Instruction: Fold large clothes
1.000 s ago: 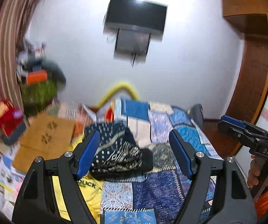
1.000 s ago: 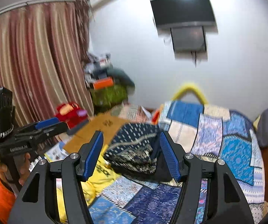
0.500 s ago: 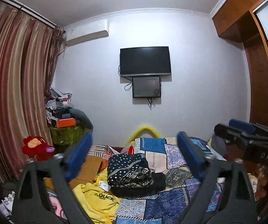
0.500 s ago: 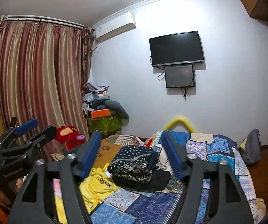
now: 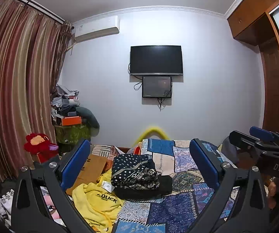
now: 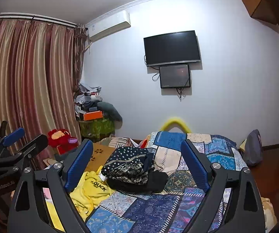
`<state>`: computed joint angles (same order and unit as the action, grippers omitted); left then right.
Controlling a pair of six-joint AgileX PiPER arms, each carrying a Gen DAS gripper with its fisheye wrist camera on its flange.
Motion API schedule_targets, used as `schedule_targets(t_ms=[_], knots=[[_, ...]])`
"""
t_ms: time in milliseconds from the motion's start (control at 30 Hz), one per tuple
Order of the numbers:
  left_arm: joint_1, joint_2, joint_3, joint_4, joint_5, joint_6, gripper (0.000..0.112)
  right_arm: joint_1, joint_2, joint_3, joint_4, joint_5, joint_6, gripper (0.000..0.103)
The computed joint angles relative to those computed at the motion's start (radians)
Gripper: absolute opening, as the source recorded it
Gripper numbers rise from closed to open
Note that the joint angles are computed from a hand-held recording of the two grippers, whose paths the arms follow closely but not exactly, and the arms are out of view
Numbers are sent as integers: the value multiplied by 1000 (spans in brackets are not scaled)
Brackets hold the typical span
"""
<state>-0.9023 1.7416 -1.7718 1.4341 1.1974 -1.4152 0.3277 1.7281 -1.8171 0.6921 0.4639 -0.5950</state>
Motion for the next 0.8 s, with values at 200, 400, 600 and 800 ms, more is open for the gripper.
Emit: schedule_targets(t_ms=[200,400,600,800], knots=[[11,7,3,-12,-8,-6,103,-3,-6,15,7,12,-6,90],[28,0,14,-38,-33,-9,103,3,-15,26,-30,16,19,90],[34,-3,19,-47,-40,-10,103,3,-23,22,-54,29,41,90],[34,0,13,-46,-35,-1,103,8,-24,15,-69,38,52,90]])
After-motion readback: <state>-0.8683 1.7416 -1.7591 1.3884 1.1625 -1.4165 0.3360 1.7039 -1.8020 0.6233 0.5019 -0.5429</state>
